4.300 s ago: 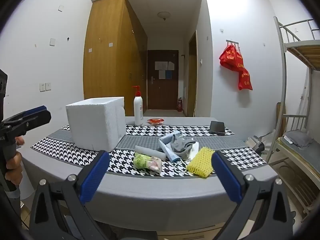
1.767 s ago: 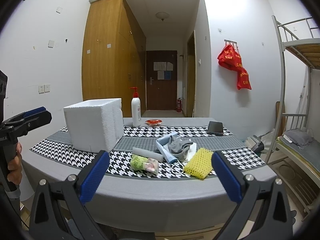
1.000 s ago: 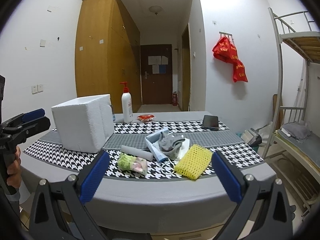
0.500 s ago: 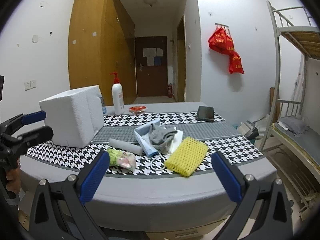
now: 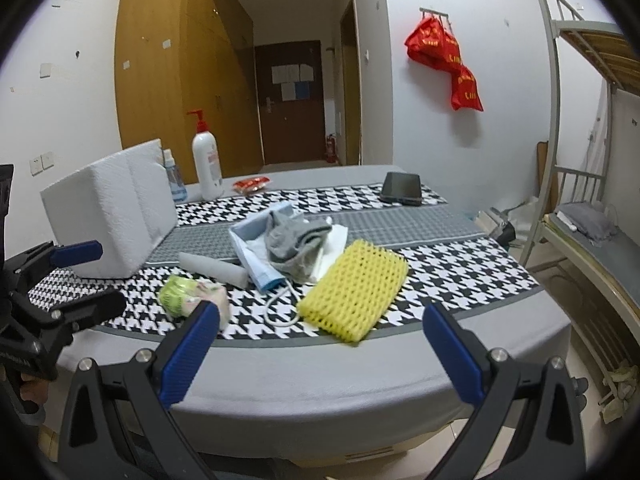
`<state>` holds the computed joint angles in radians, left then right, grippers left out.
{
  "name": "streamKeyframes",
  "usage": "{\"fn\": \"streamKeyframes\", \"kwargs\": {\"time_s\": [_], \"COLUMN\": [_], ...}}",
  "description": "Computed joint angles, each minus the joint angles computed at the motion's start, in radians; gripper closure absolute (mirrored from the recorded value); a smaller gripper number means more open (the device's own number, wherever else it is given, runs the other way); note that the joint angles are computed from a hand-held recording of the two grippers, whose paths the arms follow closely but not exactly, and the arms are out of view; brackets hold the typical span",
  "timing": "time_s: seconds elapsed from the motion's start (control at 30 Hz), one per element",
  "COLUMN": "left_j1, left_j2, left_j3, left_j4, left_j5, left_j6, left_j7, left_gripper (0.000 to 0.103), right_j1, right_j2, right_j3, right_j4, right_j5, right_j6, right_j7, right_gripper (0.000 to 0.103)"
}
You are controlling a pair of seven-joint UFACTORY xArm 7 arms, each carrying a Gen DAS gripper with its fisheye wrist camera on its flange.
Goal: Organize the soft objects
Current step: 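Reach the left tool to the green snack bag while the right tool approaches the yellow foam net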
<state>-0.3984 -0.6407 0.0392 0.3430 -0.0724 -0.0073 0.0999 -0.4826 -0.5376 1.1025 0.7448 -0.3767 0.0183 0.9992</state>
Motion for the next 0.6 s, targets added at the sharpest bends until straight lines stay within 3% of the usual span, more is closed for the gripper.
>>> {"fn": "streamKeyframes", "kwargs": {"time_s": [0.1,0.23,0.4,0.47,0.6], "left_j1": [-0.015,0.009,0.149,0.161,0.267], "left_j2": [0.057,0.130,0.199,0.221,0.247], "left_j3": [0.012,-0.020,-0.150,-0.162,-0.263], "left_j4": [0.038,0.078,0.125,0.141,0.163], "left_j5": [-0.010,-0.018,0.020,0.030,0.113], "left_j6": [0.024,0.027,0.062,0.080,0.088], "left_j7": [-0.002,-0.023,-0.123,-0.151,-0.259], "left_gripper": [0.001,0.002,0.002,0.002,0.003], "right_j1": [-0.039,-0.083,-0.151,-0.176,-0.228], "right_j2": [0.020,0.058,0.092,0.101,0.123], "right_j3": [0.023,0.052,0.097,0.116,0.155], "right_j4": [0.010,0.024,0.033,0.037,0.044], "right_j5": [-0.009,-0.016,-0.021,-0.019,-0.009], "right_j6": [0.001,-0.001,-0.017,-0.023,-0.042], "right_j7": [-0.003,-0.006,-0.012,-0.018,-0.034], "right_gripper": [0.000,0.000,0.000,0.000,0.000]}}
